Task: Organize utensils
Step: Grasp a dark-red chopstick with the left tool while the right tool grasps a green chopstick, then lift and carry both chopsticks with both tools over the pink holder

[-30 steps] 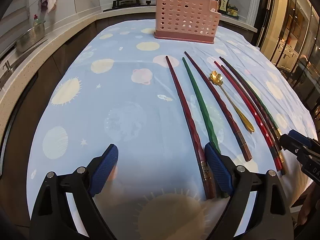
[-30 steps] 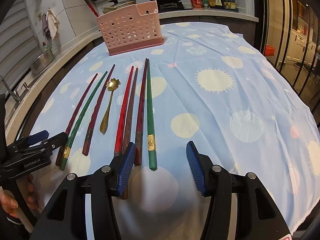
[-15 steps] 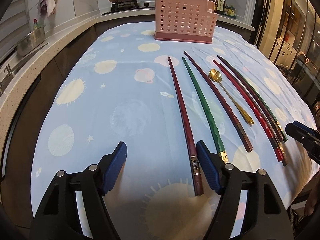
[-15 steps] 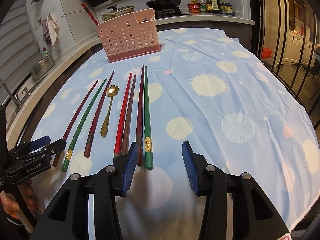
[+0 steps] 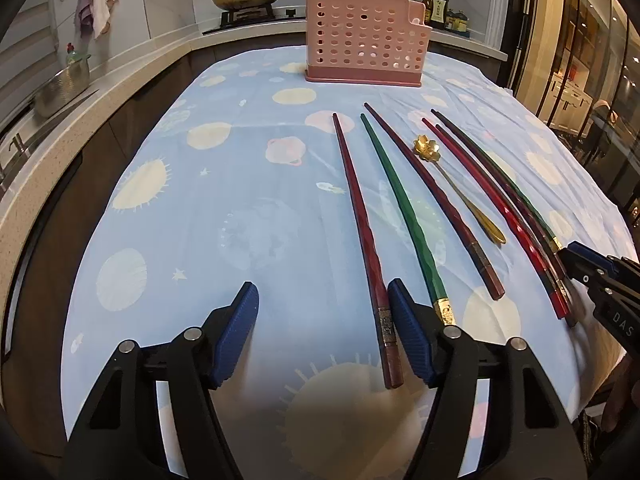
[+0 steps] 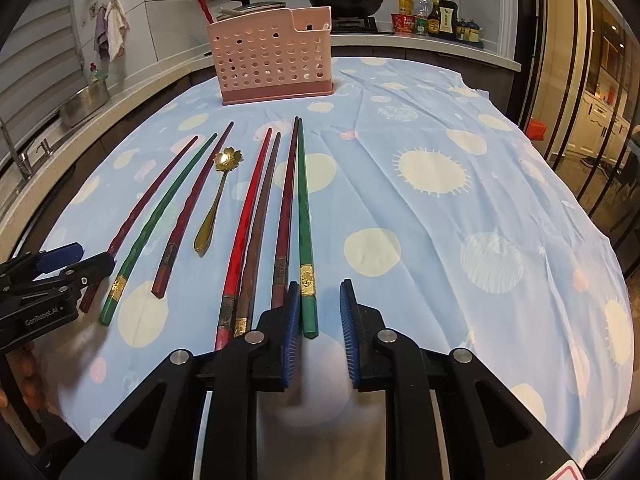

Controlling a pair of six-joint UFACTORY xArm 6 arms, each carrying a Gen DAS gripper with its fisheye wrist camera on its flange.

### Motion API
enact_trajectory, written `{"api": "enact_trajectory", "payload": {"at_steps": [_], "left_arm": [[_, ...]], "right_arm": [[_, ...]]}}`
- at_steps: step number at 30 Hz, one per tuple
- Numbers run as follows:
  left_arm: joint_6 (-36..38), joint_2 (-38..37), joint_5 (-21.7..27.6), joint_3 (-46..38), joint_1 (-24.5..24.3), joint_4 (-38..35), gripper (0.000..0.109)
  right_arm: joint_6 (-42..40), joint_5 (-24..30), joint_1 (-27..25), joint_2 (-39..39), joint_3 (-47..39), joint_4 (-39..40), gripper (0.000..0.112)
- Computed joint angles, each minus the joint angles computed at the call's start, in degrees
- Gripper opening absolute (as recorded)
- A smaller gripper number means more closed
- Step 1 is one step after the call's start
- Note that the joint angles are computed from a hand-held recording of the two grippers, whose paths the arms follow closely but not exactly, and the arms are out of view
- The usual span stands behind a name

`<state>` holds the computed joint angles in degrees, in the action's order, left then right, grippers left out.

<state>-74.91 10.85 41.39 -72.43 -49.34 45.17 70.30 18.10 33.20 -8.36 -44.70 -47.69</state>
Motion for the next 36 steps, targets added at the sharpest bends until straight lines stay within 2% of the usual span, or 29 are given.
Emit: {"api": "enact_trajectory", "payload": {"at_steps": [2, 5, 11, 15, 17, 23, 30, 36], "left_arm": [[0.9, 0.0, -0.5, 0.0, -0.2, 0.2, 0.052], [2.5, -0.2, -2.2, 0.4, -0.4, -0.3, 0.033], [3.2, -1.6, -6.9, 2.6, 0.8, -3.4, 0.008], [4.2, -3.5, -12.2, 5.5, 2.0, -7.8, 0.007], [3.7, -4.2, -12.8, 6.0, 2.0, -7.8, 0.007], [0.7, -7.4, -12.3, 6.3, 1.6, -3.5, 0.007], [-0.9, -9.0, -10.2, 2.8, 2.3, 2.5, 0.007], [-0.1, -7.8, -9.8, -3.5, 3.8, 6.6, 0.007]], "right_arm": [[-0.1, -0.1, 0.1, -0.1, 0.1, -0.3, 0.007], [0.5, 0.6, 0.4, -0.3, 0.0, -1.6, 0.007], [-0.2, -0.5, 0.4, -1.3, 1.1, -0.5, 0.007], [-0.1, -0.8, 0.5, -3.4, 2.0, -0.5, 0.007], [0.5, -0.7, 0.5, -4.6, 2.1, -1.4, 0.007], [2.4, -0.7, -0.2, -8.7, 2.1, -4.3, 0.007], [1.9, -4.9, -3.7, -10.2, 0.3, -4.0, 0.007], [-0.4, -9.0, -7.0, -8.4, -3.9, -2.9, 0.007]]}}
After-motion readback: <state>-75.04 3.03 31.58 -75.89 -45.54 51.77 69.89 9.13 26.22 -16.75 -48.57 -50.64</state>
